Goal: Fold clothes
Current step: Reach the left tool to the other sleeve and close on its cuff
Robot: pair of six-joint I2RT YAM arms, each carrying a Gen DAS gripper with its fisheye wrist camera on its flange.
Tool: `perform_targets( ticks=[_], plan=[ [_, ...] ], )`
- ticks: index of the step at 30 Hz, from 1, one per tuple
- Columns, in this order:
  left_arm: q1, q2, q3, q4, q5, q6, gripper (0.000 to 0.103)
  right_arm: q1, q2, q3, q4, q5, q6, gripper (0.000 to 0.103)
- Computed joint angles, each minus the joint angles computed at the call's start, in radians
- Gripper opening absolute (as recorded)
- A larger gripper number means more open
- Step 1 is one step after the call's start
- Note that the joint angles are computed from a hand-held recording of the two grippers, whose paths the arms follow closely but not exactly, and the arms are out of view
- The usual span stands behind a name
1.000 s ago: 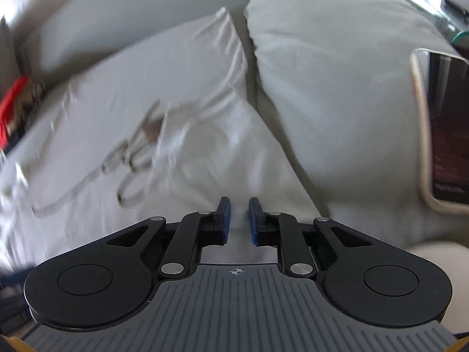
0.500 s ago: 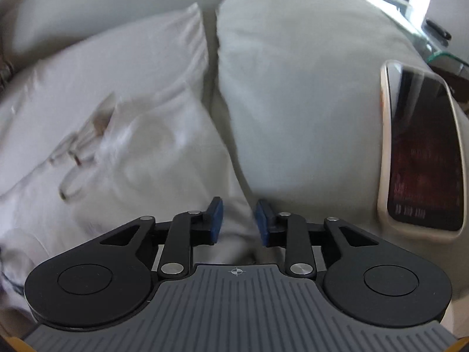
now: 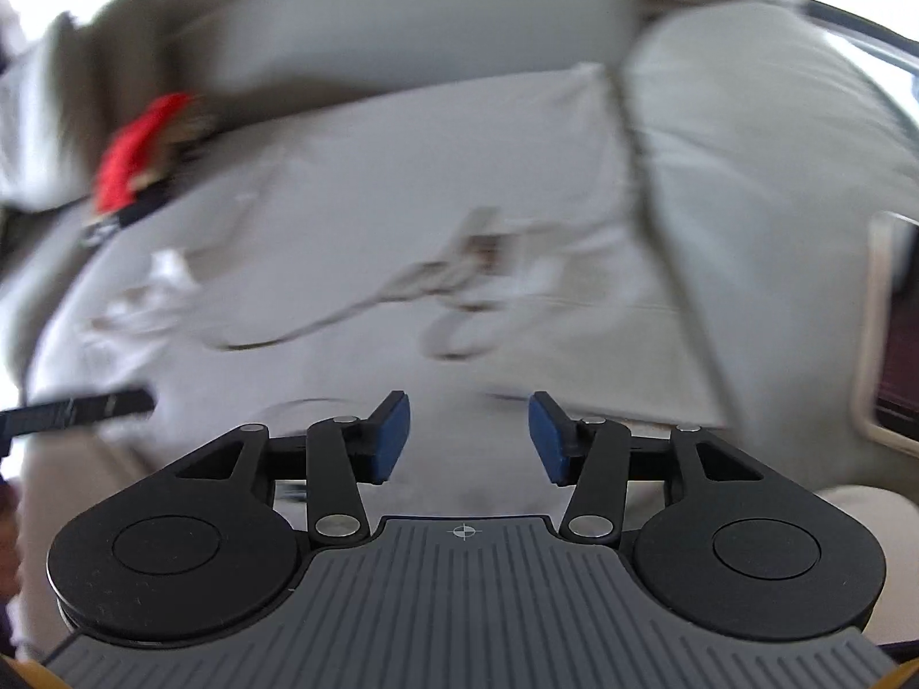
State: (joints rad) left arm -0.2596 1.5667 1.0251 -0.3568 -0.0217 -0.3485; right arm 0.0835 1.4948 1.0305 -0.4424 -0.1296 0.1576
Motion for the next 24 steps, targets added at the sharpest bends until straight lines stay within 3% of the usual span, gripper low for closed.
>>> perform_targets(
  ticks=[6, 12, 17, 24],
  plan=[
    [0.29, -0.047, -0.043, 0.053, 0.069, -0.078, 0.044, 0.066, 0.041, 0.071, -0.036, -0.089, 0.049, 0.056],
    [0.533, 0.124, 0.013, 0.191, 0.32, -0.193, 0.039, 0.088, 0.064, 0.093, -0.041, -0.11, 0.102, 0.056],
    [0.581, 0.297, 0.136, 0.198, 0.445, -0.2, 0.036, 0.094, 0.079, 0.1, -0.043, -0.087, 0.112, 0.056],
    [0.555, 0.409, 0.242, 0.16, 0.426, -0.187, 0.036, 0.085, 0.08, 0.095, -0.052, -0.071, 0.113, 0.057]
  ],
)
